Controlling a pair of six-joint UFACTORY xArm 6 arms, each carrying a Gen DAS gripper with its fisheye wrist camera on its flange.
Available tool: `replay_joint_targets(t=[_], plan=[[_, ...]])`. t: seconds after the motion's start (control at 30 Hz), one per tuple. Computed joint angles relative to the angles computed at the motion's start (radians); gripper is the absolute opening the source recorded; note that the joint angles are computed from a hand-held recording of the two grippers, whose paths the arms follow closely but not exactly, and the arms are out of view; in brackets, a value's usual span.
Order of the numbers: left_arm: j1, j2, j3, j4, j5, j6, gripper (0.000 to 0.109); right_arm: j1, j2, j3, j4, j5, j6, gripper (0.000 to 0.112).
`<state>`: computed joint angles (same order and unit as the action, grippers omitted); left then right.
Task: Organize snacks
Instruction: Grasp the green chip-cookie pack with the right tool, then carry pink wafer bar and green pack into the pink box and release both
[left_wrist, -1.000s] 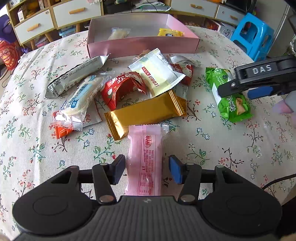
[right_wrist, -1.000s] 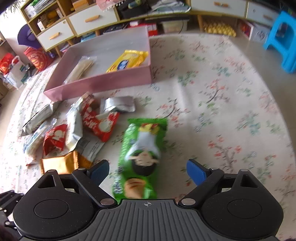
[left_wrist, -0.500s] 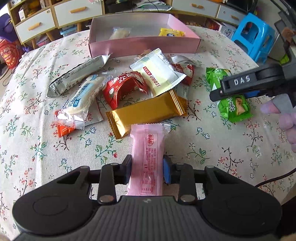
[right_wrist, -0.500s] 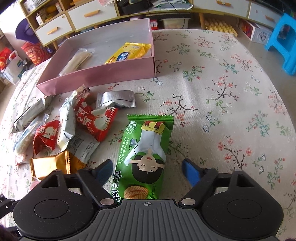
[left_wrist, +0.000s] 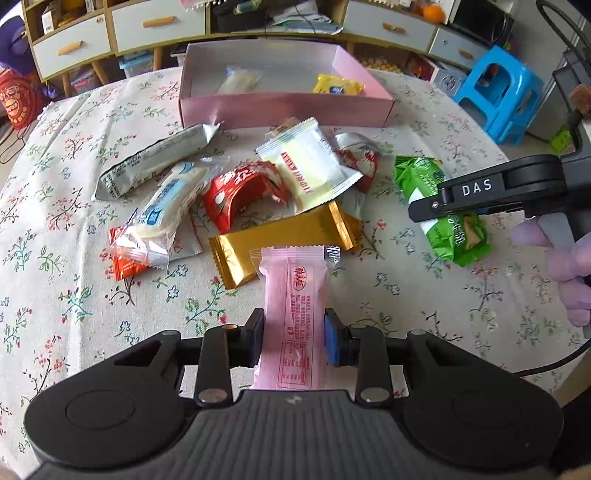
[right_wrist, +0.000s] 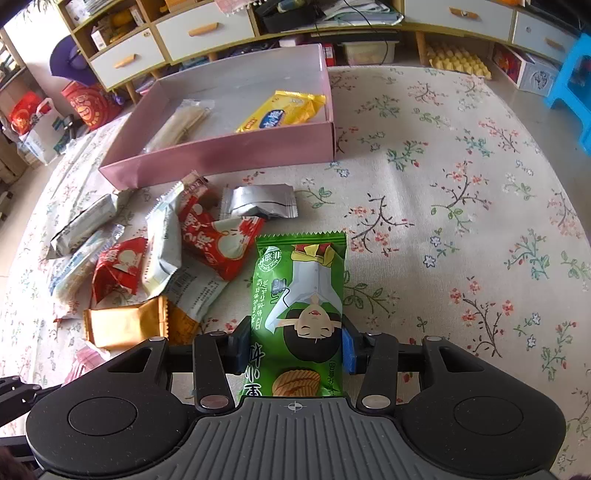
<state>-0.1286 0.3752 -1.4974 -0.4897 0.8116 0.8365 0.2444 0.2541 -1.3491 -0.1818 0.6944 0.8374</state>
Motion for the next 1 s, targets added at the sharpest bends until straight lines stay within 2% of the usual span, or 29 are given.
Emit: replay_joint_targets(t=[0.4, 0.67, 0.87, 1.0], plan=[[-0.009, 0.009, -0.064, -0.077, 0.008, -0.004, 0.03, -0.006, -0.019, -0.022, -0.001, -0.012, 0.024, 0.044], [-0.012, 0.082, -0.202, -0.108, 0.013, -0.128, 0.029, -0.026, -0.016, -0.059, -0.002, -0.06, 0.078, 0.044], [-0.029, 0.217, -0.413, -0.094, 0.044, -0.245, 0.029, -0.054, 0.051, -0.163, 0.05, -0.074, 0.077, 0.044], [-0.051, 0.385, -0.688, -0.053, 0.114, -0.314, 0.029, -0.081, 0.137, -0.283, 0.12, -0.066, 0.017, 0.044]])
